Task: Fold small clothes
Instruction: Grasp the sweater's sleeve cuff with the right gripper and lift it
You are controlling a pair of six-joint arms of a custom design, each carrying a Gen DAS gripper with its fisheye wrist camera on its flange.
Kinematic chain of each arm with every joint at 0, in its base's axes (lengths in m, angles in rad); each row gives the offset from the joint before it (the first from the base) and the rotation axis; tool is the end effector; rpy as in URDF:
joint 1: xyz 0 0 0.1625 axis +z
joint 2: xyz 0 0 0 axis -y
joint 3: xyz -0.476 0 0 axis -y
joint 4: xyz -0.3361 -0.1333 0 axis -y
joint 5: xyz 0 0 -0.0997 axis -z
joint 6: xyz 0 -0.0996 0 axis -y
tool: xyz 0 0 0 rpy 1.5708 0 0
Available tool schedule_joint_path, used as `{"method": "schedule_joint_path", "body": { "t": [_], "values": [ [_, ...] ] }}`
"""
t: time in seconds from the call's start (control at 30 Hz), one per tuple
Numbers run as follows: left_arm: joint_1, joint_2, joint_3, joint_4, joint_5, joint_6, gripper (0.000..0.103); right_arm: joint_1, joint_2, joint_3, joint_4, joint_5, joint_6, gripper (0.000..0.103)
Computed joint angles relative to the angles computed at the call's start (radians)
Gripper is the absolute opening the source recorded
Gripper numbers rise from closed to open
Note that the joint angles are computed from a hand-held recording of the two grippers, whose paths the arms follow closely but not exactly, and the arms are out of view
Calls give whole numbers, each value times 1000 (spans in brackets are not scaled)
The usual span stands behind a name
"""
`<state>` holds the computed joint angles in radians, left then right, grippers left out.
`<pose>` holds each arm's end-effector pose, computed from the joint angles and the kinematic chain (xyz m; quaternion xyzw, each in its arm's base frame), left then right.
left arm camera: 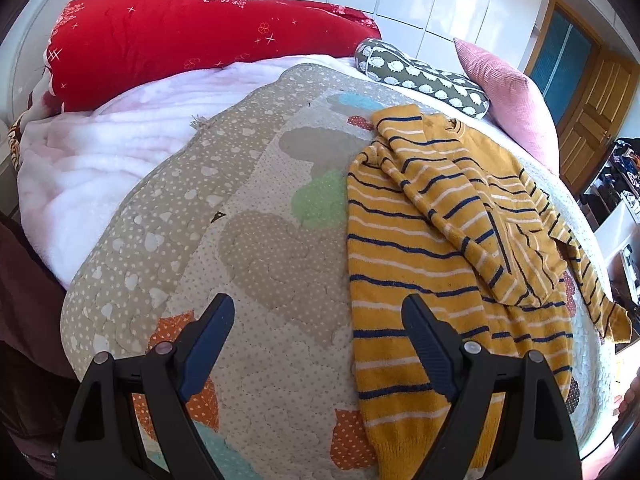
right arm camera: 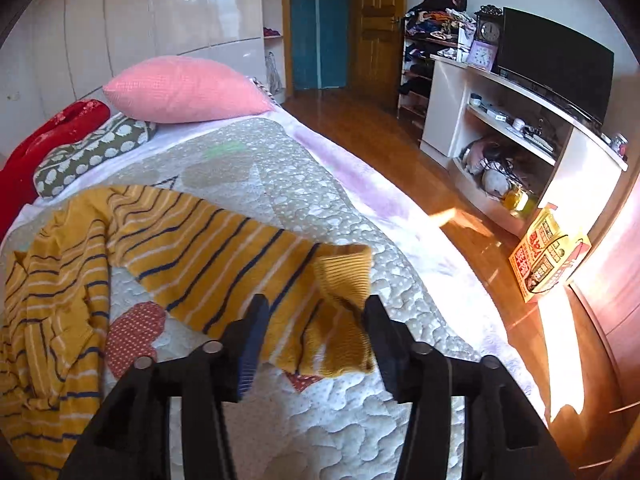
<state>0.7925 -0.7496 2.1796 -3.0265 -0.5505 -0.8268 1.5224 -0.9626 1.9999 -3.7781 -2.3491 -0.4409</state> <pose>-0.1933 -0.5068 0.1045 -0.0274 0.8722 -0.3589 0.3312 0.0368 -0.5495 0.3279 -0.0551 -0.7974 0.4191 0.4306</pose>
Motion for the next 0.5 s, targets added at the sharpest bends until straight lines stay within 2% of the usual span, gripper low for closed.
{"method": "schedule_joint_path", "body": {
  "t": [0.07, 0.17, 0.23, 0.33, 0.5],
  "values": [
    [1, 2, -4, 7, -1, 0, 85, 7, -17, 39, 35, 112, 23, 60],
    [-2, -3, 3, -1, 2, -4, 85, 0, -55, 57, 234, 339, 82, 60],
    [-5, -17, 9, 22, 8, -25, 85, -1, -46, 31, 373, 447, 104, 60],
    [-11, -36, 32, 2, 16, -27, 85, 7, 9, -8, 466, 499, 127, 60],
    [-14, -65, 70, -41, 22, -23, 85, 12, 100, -80, 529, 479, 172, 60]
  ]
}}
